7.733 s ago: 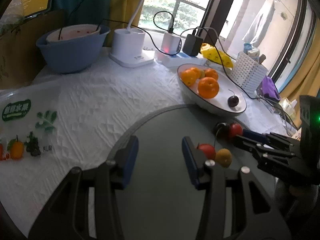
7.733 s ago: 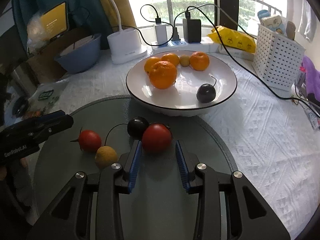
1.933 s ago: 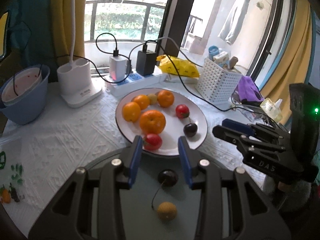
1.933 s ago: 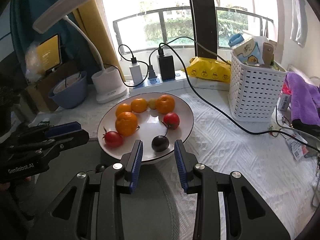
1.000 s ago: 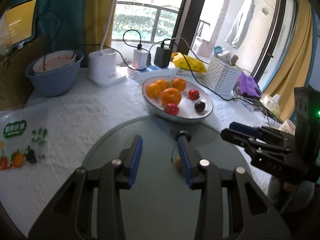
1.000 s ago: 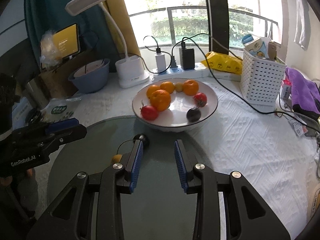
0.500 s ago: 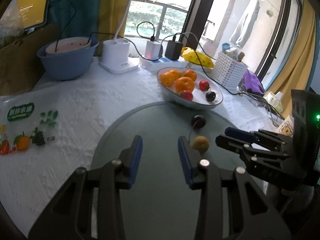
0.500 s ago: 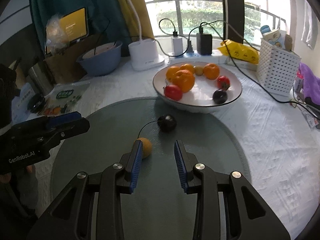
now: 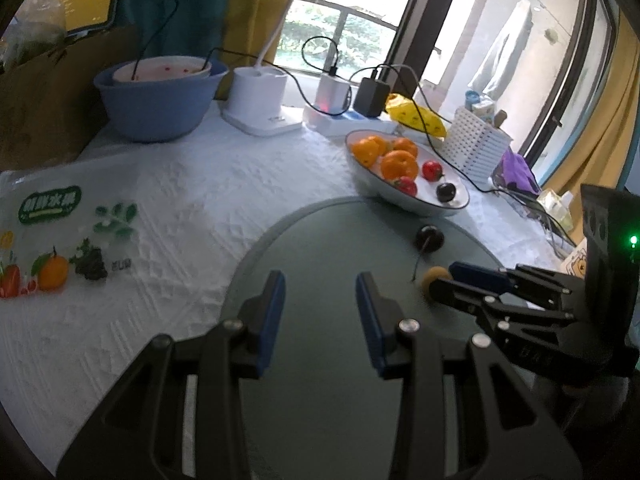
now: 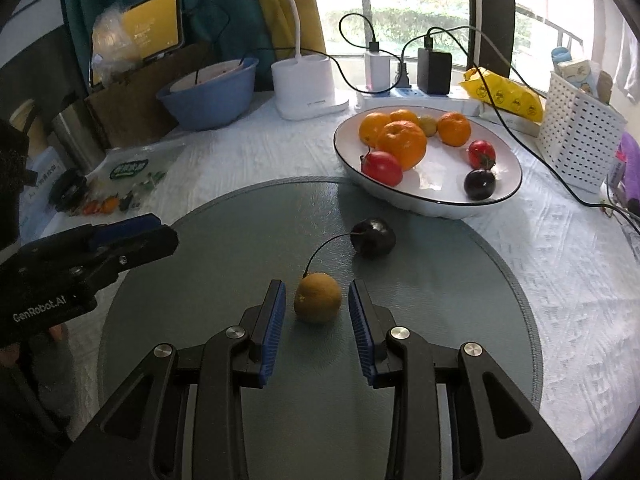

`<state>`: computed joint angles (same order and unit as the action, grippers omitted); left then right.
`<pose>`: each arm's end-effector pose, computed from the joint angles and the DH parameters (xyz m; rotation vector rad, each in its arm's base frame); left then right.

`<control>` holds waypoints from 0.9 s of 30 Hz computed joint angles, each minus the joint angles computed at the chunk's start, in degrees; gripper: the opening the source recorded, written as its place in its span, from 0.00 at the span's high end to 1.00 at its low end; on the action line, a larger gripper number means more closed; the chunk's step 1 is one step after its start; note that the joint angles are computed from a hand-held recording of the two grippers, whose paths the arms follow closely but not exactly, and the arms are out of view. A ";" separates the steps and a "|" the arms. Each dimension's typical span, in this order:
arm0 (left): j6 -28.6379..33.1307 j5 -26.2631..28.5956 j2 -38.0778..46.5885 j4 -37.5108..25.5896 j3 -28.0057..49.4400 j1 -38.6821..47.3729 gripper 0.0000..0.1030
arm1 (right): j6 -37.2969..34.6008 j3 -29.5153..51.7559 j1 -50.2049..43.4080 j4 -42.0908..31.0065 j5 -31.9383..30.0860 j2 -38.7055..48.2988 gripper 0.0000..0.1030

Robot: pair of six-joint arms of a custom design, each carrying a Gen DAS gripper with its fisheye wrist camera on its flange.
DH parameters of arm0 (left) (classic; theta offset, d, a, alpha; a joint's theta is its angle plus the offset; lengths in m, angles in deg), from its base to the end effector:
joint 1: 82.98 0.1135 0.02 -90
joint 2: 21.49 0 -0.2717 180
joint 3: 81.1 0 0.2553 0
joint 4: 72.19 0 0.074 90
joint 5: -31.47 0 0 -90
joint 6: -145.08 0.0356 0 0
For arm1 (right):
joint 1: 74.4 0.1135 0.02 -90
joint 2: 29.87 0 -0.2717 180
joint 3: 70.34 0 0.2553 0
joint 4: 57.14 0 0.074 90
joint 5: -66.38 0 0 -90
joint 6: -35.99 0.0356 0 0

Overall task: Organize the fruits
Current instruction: 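Withdraw both open tools back over the remaining fruits on the tray, then grasp the small brownish round fruit with the right tool and lift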

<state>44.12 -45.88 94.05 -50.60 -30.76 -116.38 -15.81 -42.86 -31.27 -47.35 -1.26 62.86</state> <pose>0.2653 -0.1843 0.0519 0.5779 2.3282 -0.6336 0.1555 0.1272 0.0650 0.0448 2.4406 0.1283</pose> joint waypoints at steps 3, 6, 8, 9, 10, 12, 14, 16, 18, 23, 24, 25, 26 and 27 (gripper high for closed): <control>0.01 0.43 0.54 0.16 0.07 0.75 0.63 | 0.00 0.83 -0.35 0.08 -0.49 1.45 0.66; -0.06 0.60 0.89 0.22 0.19 1.06 0.63 | -0.14 1.25 -0.66 0.47 -0.95 2.46 0.66; -0.09 0.56 0.97 0.23 0.22 1.00 0.63 | -0.52 1.56 -0.68 0.27 -1.32 2.91 0.67; -0.07 0.44 0.98 0.16 0.29 0.88 0.63 | -0.76 1.69 -0.69 0.20 -1.42 3.09 0.67; -0.07 0.31 0.91 0.03 0.34 0.75 0.63 | -0.83 1.58 -0.78 0.42 -1.54 3.20 0.67; -0.02 0.09 0.86 -0.11 0.41 0.62 0.63 | -0.67 1.10 -0.77 0.99 -1.57 3.08 0.71; -0.03 -0.30 0.64 -0.29 0.39 0.28 0.63 | -0.64 0.77 -0.76 1.19 -1.61 2.83 0.72; 0.01 -0.73 0.35 -0.50 0.40 -0.24 0.63 | -0.56 0.22 -0.67 1.20 -1.53 2.06 0.72; -0.01 -1.05 0.03 -0.60 0.40 -0.77 0.63 | -0.43 -0.56 -0.61 1.05 -1.25 0.79 0.72; 0.02 -2.21 -1.05 -1.34 0.48 -2.81 0.63 | -0.17 -2.78 -0.76 0.53 -0.38 -2.88 0.72; 0.07 -2.48 -1.24 -1.57 0.58 -3.22 0.63 | -0.07 -3.42 -0.81 0.34 -0.16 -3.95 0.72; 0.10 -2.79 -1.40 -1.90 0.79 -3.75 0.63 | -0.08 -3.99 -0.99 0.32 -0.09 -4.78 0.72; 0.07 -3.05 -1.49 -2.19 1.02 -4.18 0.63 | -0.08 -4.66 -1.19 0.33 -0.05 -5.69 0.72; -0.03 -3.34 -1.55 -2.40 1.19 -4.61 0.63 | -0.11 -5.25 -1.40 0.33 0.00 -6.51 0.72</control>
